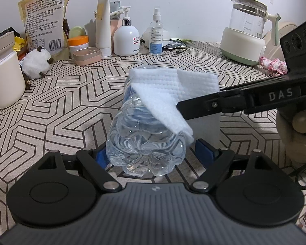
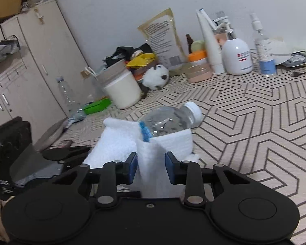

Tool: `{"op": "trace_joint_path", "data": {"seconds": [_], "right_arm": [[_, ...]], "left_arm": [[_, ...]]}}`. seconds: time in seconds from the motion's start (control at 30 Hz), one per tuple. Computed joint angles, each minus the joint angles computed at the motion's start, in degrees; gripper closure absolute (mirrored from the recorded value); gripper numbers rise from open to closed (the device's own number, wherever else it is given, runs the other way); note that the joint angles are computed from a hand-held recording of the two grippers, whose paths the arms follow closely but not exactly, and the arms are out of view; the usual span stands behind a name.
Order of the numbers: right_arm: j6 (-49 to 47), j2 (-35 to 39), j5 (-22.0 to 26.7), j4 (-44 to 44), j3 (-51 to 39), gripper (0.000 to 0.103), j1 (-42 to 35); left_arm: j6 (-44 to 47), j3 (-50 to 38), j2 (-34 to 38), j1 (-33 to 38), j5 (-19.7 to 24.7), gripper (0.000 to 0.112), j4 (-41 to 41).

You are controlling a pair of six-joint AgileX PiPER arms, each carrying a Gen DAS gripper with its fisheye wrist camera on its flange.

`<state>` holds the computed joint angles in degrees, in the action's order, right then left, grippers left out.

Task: Clean container
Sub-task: 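Sweep the wipe across the bottle body with the right tool, then rub the wipe over the bottle shoulder again with the right tool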

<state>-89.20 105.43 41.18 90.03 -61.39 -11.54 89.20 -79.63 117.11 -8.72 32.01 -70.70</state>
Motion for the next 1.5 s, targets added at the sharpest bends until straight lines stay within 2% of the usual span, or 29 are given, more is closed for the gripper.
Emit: {"op": "trace_joint_path", "data": {"seconds": [0.07, 0.17, 0.2, 0.23, 0.33, 0.4, 0.47, 0.63, 0.87, 0.97, 1.13, 1.3, 1.37, 1.4, 1.5], "right_arm": [[0.4, 0.3, 1.6, -0.3, -0.3, 0.066, -0.5], [2.0, 3.0, 12.5, -1.1, -2.4, 0.063, -2.9], [1.8, 3.3, 13.5, -1.1, -2.6, 0.056, -3.0], [1.7, 3.6, 14.5, -1.0, -2.8, 0.054, -3.1], [1.3, 4.2, 17.2, -0.9, -3.2, 0.057, -3.2], [1.7, 3.7, 15.1, -0.8, -2.8, 0.058, -3.0], [1.3, 2.6, 10.7, -0.7, -1.9, 0.057, -2.0], [1.3, 2.3, 9.3, 0.3, -1.4, 0.057, -2.1], [1.3, 0.0, -3.2, 2.4, 0.6, 0.057, -0.4], [0.6, -0.5, -5.0, 2.3, 0.9, 0.057, 0.2], [0.3, -0.6, -3.8, 1.3, 0.8, 0.060, 0.1], [-0.1, 0.3, 3.2, 0.8, 0.0, 0.064, -1.0], [0.5, 1.4, 8.8, 0.1, -1.0, 0.065, -1.9], [1.0, 2.0, 11.4, -0.9, -1.8, 0.060, -2.0], [-2.3, 0.6, 10.4, -0.3, -0.6, 0.057, -0.9]], "left_arm": [[0.0, -0.1, 0.0, 0.1, 0.0, 0.028, 0.1], [0.4, 0.1, -0.1, 0.1, 0.1, 0.028, 0.0], [0.2, 0.0, 0.0, 0.1, 0.0, 0.028, 0.2], [0.2, 0.0, -0.1, 0.2, 0.0, 0.028, 0.2], [0.5, 0.2, -0.1, 0.2, 0.0, 0.028, 0.1], [0.8, 0.5, -0.3, 0.1, -0.2, 0.028, -0.2], [1.3, 1.1, -0.6, -0.1, -0.3, 0.028, -0.7], [1.9, 1.9, -1.1, -0.2, -0.5, 0.028, -1.4], [2.9, 3.8, -2.5, -0.1, -0.3, 0.028, -2.4], [3.1, 4.7, -3.2, 0.0, -0.2, 0.028, -2.7], [2.6, 4.3, -2.9, 0.0, -0.1, 0.028, -2.3], [2.8, 4.5, -3.0, -0.1, -0.2, 0.028, -2.4], [2.6, 4.3, -2.9, 0.0, 0.0, 0.027, -2.3], [2.5, 4.2, -2.8, 0.2, 0.2, 0.027, -2.3], [2.1, 3.5, -2.3, 0.2, 0.3, 0.027, -2.0]]}}
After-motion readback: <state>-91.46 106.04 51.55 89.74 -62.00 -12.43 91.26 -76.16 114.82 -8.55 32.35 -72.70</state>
